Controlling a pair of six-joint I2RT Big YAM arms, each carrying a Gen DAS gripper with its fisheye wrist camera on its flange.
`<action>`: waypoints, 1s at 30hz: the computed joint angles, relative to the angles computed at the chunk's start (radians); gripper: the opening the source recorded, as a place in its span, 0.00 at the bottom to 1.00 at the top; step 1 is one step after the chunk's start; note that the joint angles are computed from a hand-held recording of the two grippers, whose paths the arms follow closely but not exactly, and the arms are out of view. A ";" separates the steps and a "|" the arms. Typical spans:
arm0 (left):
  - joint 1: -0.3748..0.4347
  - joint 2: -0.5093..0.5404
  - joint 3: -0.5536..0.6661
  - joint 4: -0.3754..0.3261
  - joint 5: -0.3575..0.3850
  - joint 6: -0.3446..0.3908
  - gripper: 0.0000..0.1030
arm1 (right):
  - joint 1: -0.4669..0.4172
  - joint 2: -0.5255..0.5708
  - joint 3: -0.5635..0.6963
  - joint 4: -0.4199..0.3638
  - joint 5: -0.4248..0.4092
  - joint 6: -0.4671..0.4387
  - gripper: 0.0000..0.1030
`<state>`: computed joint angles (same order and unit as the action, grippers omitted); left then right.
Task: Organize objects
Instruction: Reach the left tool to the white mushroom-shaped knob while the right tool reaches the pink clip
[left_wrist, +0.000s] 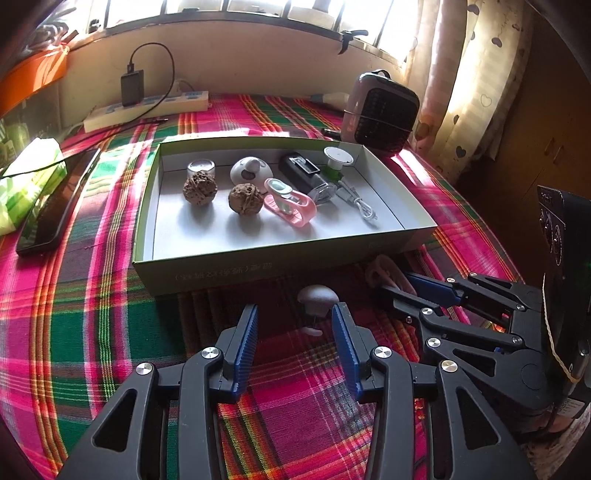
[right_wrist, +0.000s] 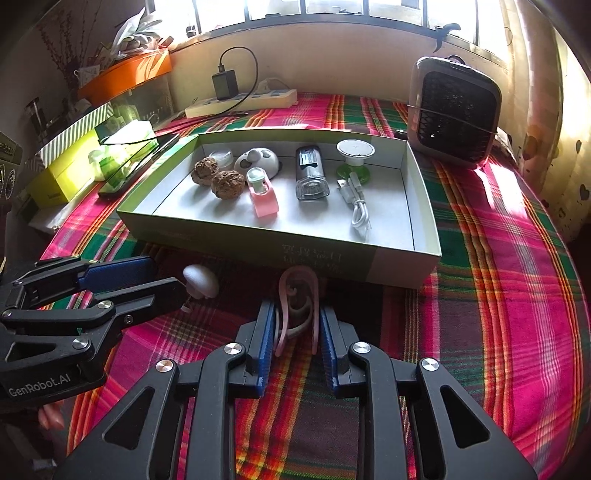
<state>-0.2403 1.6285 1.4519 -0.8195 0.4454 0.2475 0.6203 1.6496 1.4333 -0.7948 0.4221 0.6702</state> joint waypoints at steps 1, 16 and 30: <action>-0.004 0.002 0.001 0.000 -0.005 0.004 0.38 | -0.001 -0.002 -0.004 0.001 -0.001 -0.002 0.24; -0.049 0.021 0.012 0.019 -0.064 0.019 0.39 | -0.007 -0.031 -0.040 0.010 0.001 0.014 0.24; -0.048 0.019 0.004 0.040 -0.066 -0.003 0.36 | -0.007 -0.031 -0.041 0.012 0.000 0.015 0.24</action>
